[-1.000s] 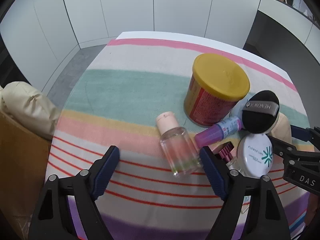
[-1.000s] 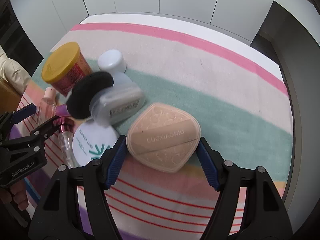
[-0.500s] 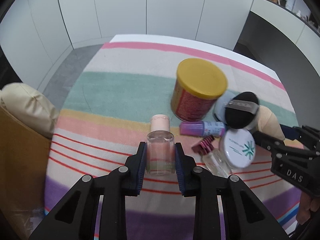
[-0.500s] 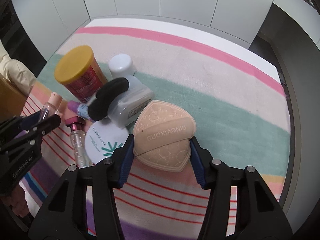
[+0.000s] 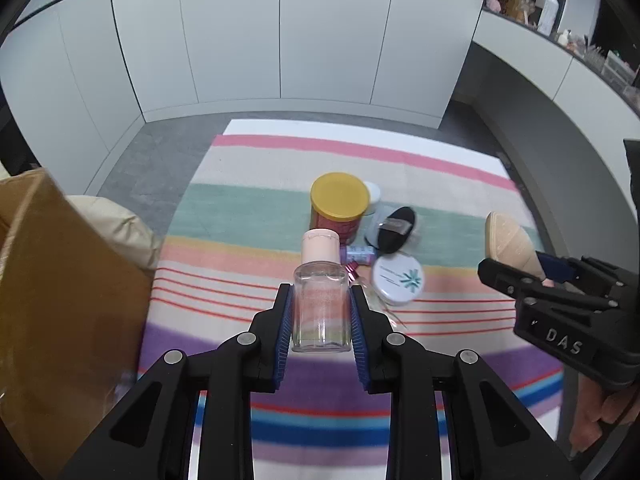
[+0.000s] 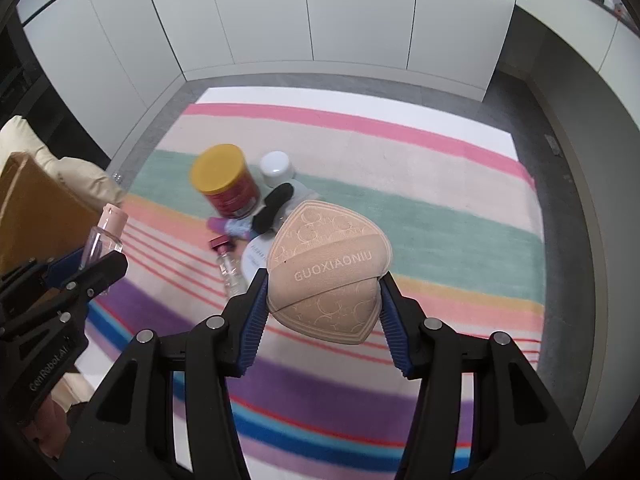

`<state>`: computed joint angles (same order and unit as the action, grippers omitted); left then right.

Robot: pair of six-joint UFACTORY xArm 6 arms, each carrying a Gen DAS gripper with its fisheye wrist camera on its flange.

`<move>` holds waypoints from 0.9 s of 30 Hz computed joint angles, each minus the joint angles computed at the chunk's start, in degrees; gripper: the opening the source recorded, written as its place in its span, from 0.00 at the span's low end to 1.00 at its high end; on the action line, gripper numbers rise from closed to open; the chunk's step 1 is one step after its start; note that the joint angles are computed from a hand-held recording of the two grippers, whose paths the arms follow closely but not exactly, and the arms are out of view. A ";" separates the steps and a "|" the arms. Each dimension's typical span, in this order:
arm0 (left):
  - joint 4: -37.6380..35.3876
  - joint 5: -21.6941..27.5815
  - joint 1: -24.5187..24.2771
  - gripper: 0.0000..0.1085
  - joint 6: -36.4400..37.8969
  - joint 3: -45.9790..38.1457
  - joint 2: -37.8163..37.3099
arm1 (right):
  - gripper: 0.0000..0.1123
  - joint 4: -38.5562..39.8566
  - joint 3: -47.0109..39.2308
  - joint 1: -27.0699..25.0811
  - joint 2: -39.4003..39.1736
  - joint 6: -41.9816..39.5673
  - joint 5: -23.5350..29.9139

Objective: Organize objects
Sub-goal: 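Carry the pink-capped bottle with the left tool into the box and release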

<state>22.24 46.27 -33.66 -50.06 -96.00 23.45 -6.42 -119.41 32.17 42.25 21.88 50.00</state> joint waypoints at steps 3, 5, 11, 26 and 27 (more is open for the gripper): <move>1.06 0.42 -0.74 0.25 -1.39 2.59 -3.91 | 0.49 -0.62 4.89 0.73 -4.58 1.34 -0.86; 2.05 0.60 -1.21 0.25 -2.42 3.95 -6.06 | 0.49 -1.09 8.10 0.94 -7.42 2.08 -1.82; 4.03 -0.51 -2.07 0.25 -4.00 9.50 -12.52 | 0.49 -3.47 15.83 1.98 -14.80 4.45 -4.86; 8.27 0.58 -3.62 0.25 -6.31 17.90 -21.71 | 0.49 -6.55 13.64 3.15 -15.82 7.23 -4.83; 8.31 0.46 -3.47 0.25 -6.29 18.13 -21.98 | 0.49 -6.57 13.03 3.25 -15.41 7.11 -4.40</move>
